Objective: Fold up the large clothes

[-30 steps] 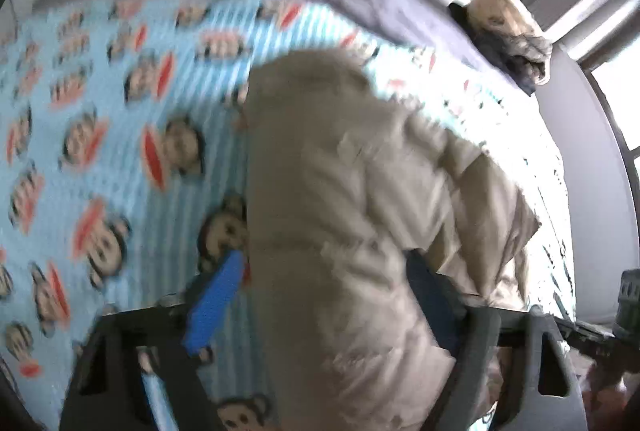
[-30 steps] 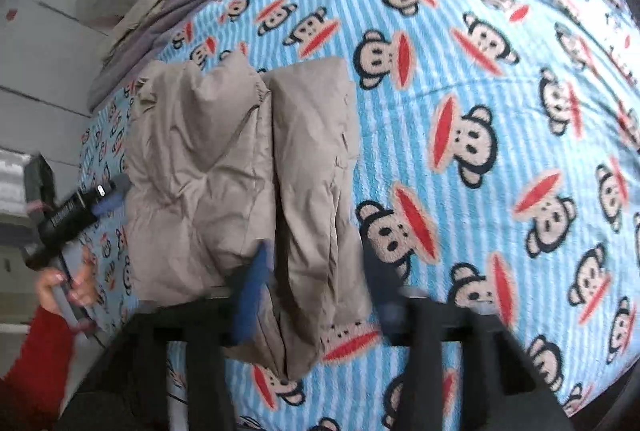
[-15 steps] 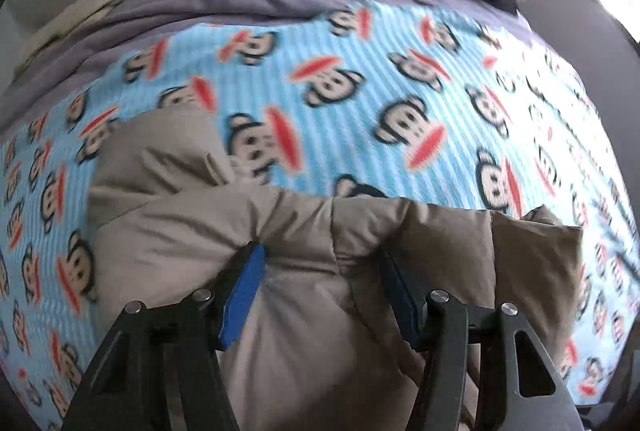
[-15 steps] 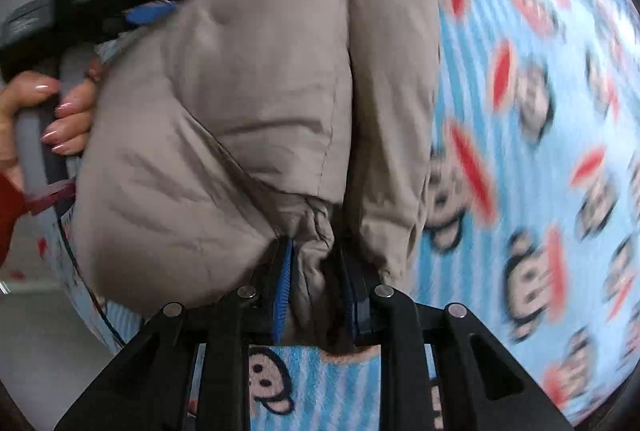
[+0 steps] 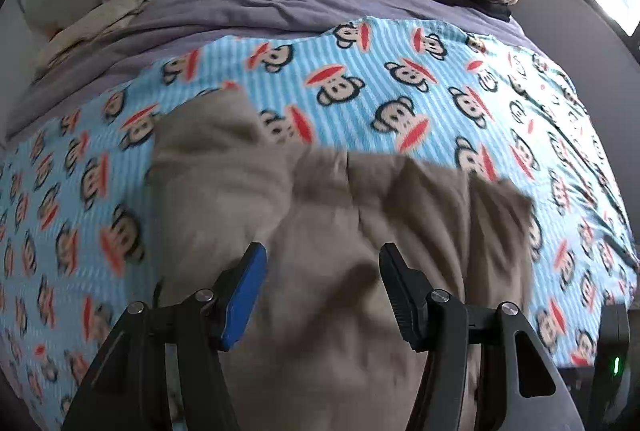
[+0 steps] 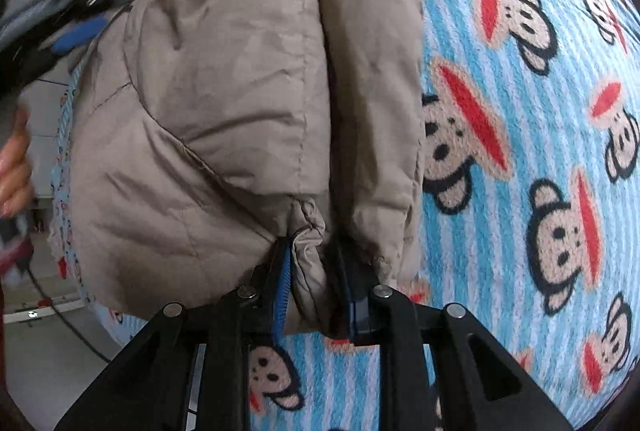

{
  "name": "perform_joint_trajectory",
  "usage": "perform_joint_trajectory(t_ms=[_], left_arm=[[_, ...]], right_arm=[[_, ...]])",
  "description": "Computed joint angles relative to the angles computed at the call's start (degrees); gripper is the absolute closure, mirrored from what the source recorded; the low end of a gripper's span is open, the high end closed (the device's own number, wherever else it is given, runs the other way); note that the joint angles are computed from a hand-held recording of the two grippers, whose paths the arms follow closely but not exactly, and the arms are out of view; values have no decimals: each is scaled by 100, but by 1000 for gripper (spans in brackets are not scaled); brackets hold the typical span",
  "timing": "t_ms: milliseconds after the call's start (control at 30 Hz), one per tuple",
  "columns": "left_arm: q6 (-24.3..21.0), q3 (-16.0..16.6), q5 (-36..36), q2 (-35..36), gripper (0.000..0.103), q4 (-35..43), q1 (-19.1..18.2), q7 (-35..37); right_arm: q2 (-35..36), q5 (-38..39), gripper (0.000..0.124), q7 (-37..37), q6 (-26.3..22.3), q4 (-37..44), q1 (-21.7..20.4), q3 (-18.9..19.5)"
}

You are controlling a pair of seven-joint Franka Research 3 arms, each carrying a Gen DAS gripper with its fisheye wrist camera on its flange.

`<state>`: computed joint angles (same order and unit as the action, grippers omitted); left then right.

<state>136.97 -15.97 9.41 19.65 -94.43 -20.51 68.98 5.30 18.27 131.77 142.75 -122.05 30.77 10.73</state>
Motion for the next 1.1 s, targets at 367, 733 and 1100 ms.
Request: perform_joint_trajectory(t_ms=[367,733,1100], left_arm=[[-398,-79,-692,-1771,42,-1963,66,-545],[-581,-41,-627,-2390,13,-2378,-27,-1135],[-950,-85,-291,-2477,0,-2305,-62,-1535]], right_arm=[[-616,-43,88,-36,-332,-165,-85,1],[-1062,-270,82,264,-611,-253,-75,120],[-1118,-726,70,677,-715,-93,-81,196]])
